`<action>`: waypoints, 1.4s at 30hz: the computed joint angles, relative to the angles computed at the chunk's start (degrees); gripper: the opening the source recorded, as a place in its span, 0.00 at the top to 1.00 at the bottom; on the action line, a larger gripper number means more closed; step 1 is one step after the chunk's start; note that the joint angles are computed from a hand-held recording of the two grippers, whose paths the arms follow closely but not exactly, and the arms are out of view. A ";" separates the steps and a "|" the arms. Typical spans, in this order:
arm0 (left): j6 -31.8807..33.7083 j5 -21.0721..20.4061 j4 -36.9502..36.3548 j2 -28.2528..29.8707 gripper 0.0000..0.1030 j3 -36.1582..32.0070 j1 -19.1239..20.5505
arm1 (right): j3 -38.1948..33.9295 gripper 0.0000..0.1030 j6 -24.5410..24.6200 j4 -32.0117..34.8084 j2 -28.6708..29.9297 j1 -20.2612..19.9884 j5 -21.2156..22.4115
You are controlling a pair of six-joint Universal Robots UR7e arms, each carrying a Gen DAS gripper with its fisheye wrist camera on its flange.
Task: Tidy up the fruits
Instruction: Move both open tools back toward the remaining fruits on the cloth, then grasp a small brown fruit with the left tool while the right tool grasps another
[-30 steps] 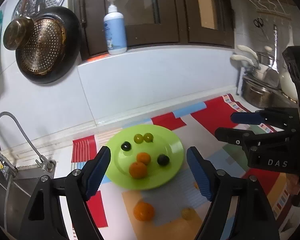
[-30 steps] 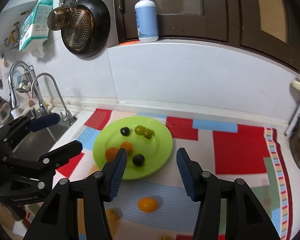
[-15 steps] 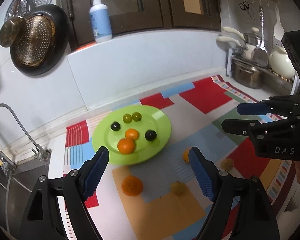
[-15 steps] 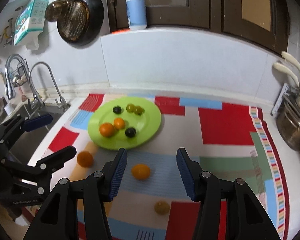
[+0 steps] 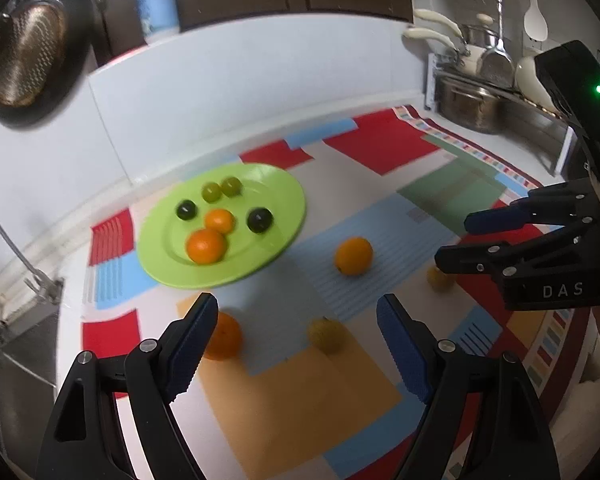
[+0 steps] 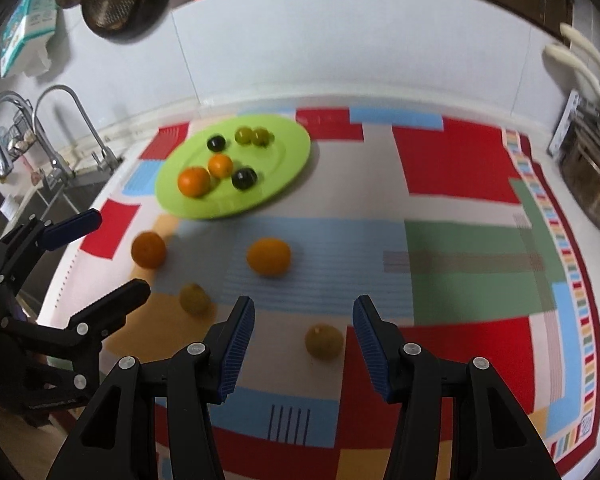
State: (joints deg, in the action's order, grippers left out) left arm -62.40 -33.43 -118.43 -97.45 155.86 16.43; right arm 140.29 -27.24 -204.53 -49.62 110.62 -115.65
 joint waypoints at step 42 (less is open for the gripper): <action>16.04 -5.92 -29.82 12.56 0.72 1.99 11.74 | -1.80 0.71 -1.38 1.93 4.75 -4.69 -0.83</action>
State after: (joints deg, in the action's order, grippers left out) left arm -46.36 -39.35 -148.25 -84.90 157.84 28.16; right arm 138.49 -28.62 -202.60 -44.86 105.93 -116.48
